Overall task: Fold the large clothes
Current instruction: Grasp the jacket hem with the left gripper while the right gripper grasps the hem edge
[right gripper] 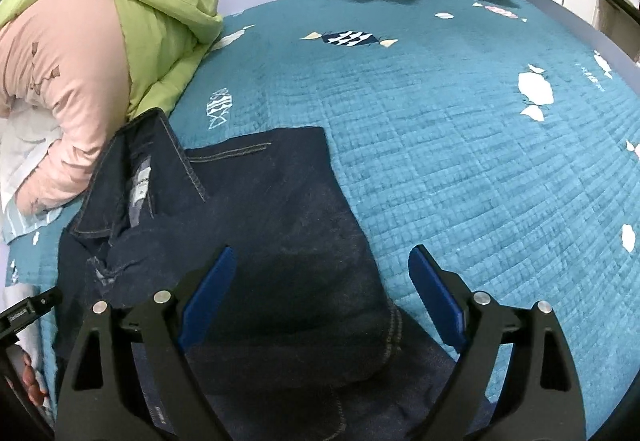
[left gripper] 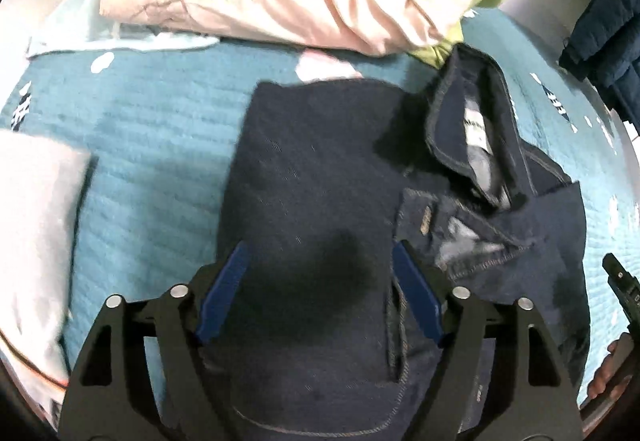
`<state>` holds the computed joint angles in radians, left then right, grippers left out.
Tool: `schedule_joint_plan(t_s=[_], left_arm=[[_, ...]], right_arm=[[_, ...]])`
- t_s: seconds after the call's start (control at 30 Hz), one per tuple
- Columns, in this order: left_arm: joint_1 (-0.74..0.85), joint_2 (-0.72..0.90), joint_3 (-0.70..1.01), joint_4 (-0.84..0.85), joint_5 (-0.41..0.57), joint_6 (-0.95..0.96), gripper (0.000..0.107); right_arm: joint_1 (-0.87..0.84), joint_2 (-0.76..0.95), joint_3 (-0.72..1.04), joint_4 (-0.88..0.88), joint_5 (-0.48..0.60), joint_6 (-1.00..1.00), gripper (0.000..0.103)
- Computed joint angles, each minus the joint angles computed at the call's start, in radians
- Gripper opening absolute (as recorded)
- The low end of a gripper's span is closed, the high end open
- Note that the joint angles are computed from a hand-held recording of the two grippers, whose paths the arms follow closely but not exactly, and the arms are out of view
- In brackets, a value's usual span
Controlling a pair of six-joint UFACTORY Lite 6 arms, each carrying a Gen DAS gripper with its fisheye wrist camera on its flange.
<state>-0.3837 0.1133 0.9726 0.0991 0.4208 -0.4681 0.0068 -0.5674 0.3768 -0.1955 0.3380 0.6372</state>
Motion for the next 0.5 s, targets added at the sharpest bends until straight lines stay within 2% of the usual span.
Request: schedule_joint_plan(t_s=[0.13, 0.27, 0.33, 0.43, 0.5], left_arm=[[0.070, 0.090, 0.117, -0.097, 0.019, 0.161, 0.079], [0.142, 0.223, 0.286, -0.226, 0.065, 0.345, 0.080], [0.164, 0.308, 0.389, -0.227, 0.113, 0.355, 0.079], [0.189, 0.460, 0.571, -0.211, 0.193, 0.365, 0.079], [0.205, 0.542, 0.659, -0.214, 0.226, 0.372, 0.079]], right_arm=[[-0.018, 0.097, 0.071, 0.053, -0.004, -0.056, 0.085], [-0.082, 0.280, 0.208, 0.245, -0.024, -0.288, 0.085], [-0.119, 0.425, 0.317, 0.338, -0.026, -0.409, 0.085], [-0.155, 0.618, 0.477, 0.354, 0.001, -0.441, 0.085], [-0.181, 0.792, 0.638, 0.392, 0.069, -0.509, 0.085]])
